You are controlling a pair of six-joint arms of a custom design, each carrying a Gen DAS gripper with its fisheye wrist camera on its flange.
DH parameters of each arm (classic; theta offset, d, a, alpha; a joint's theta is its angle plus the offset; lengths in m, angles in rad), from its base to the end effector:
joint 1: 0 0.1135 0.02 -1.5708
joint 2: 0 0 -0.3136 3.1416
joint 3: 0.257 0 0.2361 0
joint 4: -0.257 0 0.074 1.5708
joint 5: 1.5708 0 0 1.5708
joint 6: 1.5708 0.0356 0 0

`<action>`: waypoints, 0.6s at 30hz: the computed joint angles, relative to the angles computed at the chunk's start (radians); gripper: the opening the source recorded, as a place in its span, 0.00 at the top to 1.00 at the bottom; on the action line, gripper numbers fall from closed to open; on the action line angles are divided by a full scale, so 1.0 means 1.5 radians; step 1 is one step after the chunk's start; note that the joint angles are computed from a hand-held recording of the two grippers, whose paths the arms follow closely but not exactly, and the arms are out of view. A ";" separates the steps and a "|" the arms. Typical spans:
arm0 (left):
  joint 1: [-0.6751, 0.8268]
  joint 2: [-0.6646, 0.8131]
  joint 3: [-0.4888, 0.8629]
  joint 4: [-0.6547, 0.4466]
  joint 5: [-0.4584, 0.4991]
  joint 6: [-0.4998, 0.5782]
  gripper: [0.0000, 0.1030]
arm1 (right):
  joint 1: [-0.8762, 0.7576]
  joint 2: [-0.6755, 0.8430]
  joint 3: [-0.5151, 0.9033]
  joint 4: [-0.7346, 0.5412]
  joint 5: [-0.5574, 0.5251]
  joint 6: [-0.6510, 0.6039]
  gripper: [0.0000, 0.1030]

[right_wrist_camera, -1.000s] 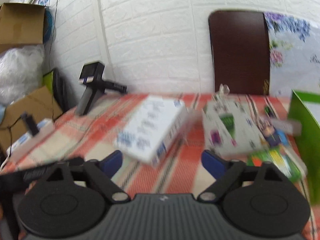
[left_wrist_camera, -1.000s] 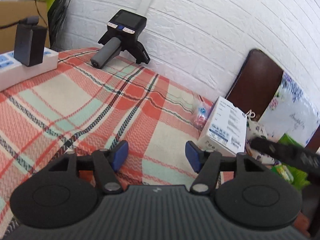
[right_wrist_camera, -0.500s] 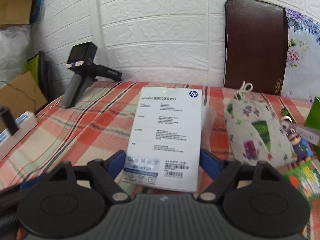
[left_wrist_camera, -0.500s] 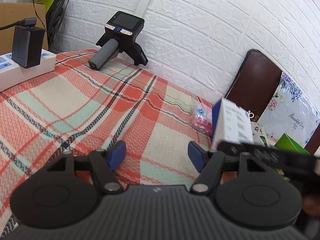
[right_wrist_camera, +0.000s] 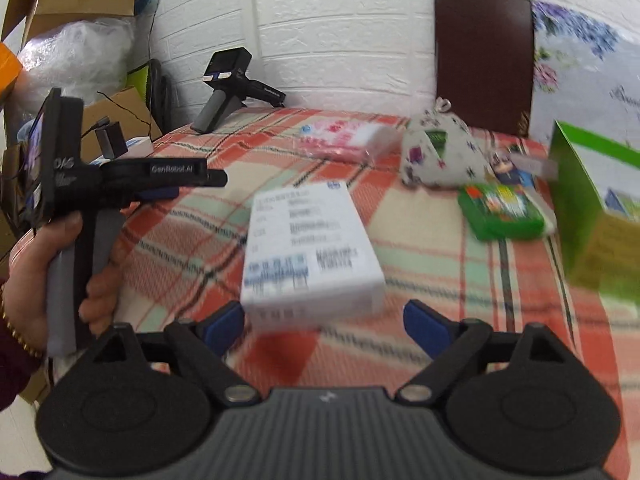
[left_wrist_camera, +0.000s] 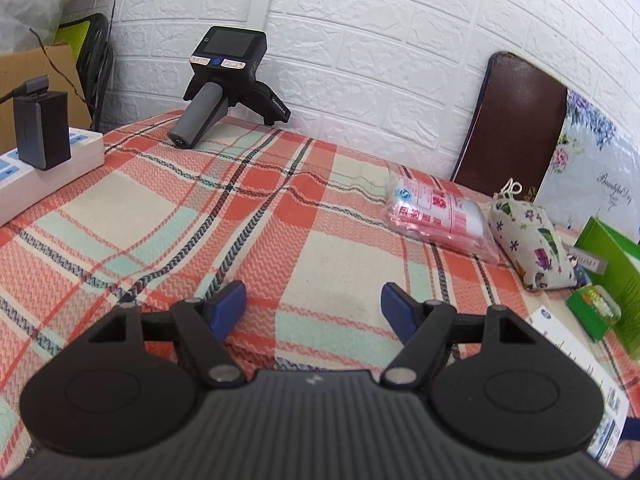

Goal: Organize objects
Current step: 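Move the left gripper to the white HP box and grasp it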

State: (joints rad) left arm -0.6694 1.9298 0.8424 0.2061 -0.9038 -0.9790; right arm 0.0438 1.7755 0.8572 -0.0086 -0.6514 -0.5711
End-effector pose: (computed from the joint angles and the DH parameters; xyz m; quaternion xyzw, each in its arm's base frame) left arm 0.2922 -0.1956 0.1587 -0.2764 0.8138 0.0559 0.5081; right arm 0.3302 0.0361 0.1937 -0.3685 0.8260 0.2149 0.3685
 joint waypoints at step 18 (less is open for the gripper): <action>0.010 0.040 0.147 0.018 0.282 0.176 0.36 | 0.049 0.010 -0.028 0.091 0.029 0.017 0.24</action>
State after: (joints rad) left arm -0.6542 1.9893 1.0630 0.2330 -0.4807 -0.7152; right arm 0.1169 1.7899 0.8145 0.1278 -0.6083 -0.5462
